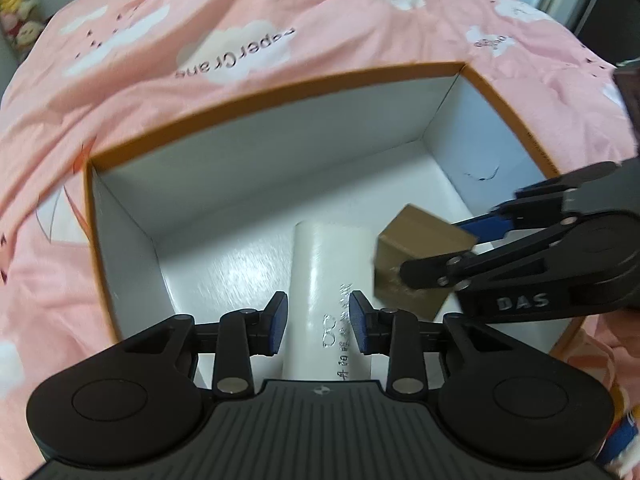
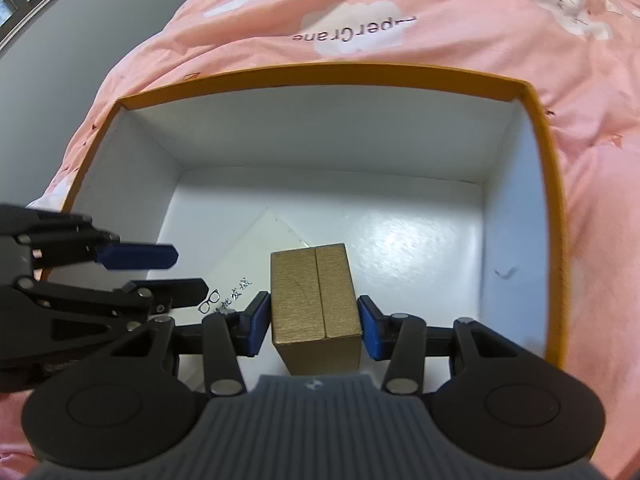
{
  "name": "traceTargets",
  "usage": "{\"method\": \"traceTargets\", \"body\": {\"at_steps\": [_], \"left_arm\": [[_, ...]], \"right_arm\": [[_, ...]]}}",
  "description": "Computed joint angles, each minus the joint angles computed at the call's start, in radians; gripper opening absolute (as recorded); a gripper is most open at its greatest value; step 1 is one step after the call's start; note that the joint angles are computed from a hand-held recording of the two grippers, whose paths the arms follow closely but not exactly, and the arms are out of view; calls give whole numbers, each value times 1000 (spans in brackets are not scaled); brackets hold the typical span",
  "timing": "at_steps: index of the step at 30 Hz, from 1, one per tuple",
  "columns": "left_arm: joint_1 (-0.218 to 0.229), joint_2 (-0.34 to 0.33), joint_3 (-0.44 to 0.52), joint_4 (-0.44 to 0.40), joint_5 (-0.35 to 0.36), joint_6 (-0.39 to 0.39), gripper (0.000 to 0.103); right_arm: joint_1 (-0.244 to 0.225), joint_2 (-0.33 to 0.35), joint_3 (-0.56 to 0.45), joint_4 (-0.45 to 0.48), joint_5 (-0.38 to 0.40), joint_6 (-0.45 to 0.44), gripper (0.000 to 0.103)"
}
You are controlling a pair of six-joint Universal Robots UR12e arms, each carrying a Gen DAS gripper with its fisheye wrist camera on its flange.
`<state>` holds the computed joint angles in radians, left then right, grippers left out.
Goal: Organize objects
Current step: 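Lower the glasses case into the shoebox and open the left tool while the right tool holds the tan box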
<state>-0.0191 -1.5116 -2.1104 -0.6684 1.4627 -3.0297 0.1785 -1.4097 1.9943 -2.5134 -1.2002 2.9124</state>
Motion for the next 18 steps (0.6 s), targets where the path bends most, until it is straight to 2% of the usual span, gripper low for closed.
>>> {"method": "traceTargets", "body": {"at_steps": [8, 14, 18], "left_arm": [[13, 6, 12, -11, 41, 162, 41], [37, 4, 22, -12, 39, 195, 41], [36, -5, 25, -14, 55, 207, 41]], "right_arm": [[5, 35, -49, 109, 105, -11, 48], [9, 54, -75, 206, 190, -19, 48], [20, 60, -88, 244, 203, -23, 48]]}}
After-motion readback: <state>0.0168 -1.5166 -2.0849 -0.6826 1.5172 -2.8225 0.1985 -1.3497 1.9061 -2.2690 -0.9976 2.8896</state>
